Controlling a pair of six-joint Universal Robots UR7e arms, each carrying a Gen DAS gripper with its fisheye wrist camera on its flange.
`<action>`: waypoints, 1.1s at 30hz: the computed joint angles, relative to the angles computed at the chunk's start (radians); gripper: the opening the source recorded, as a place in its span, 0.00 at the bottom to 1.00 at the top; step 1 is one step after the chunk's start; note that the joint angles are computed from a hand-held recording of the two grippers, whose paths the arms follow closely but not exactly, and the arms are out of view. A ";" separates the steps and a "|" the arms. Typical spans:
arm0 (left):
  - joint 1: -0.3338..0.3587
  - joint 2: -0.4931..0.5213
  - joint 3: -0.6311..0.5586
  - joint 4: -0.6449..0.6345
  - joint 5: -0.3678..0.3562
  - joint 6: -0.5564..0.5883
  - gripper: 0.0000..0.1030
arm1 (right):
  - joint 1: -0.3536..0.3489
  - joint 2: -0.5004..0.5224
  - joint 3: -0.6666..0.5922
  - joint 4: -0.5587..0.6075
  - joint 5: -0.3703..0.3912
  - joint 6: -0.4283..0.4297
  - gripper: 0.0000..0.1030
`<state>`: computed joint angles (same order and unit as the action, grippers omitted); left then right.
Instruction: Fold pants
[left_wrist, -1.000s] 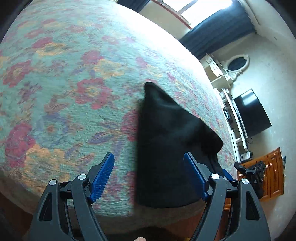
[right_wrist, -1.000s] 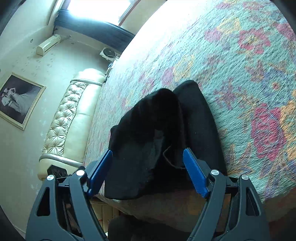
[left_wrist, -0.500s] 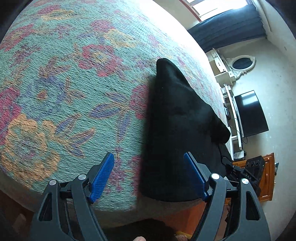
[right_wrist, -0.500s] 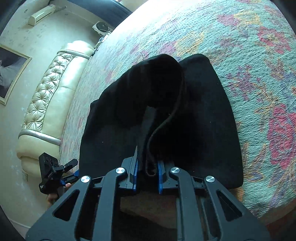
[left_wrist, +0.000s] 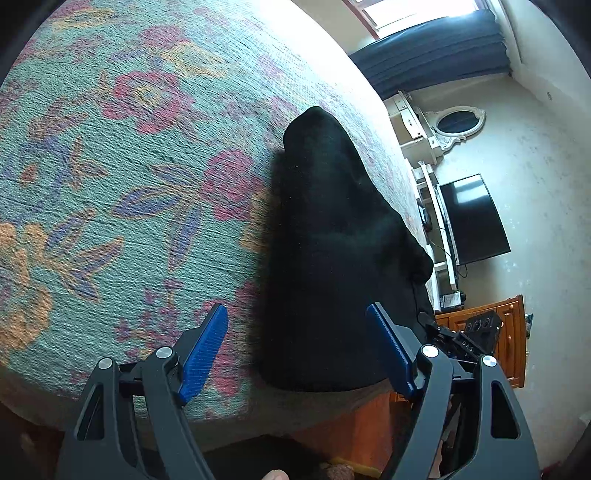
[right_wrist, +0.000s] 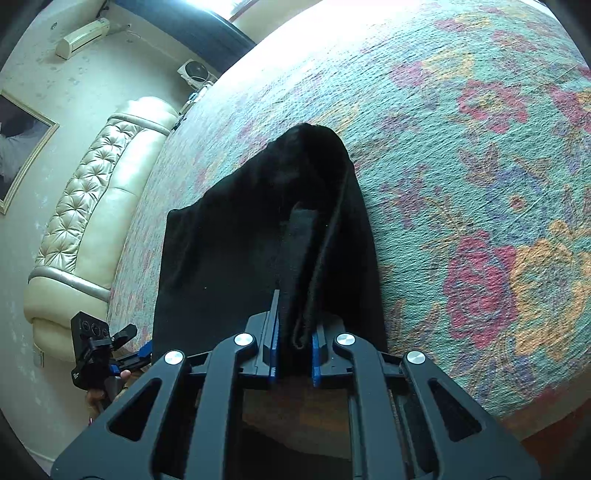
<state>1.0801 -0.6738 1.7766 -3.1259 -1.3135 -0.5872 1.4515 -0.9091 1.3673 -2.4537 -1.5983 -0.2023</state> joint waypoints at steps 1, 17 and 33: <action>0.002 0.006 -0.005 0.000 -0.006 0.000 0.74 | -0.002 0.001 -0.002 0.002 0.002 0.000 0.11; 0.018 0.024 -0.021 0.034 -0.045 -0.006 0.75 | -0.106 0.089 -0.182 0.057 0.280 0.101 0.83; 0.031 0.023 -0.011 0.011 -0.075 -0.011 0.76 | -0.152 0.349 -0.536 0.218 0.426 0.195 0.26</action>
<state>1.1113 -0.6507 1.7652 -3.1151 -1.3884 -0.5985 1.2994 -0.5601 0.8309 -2.2353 -1.1724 -0.0074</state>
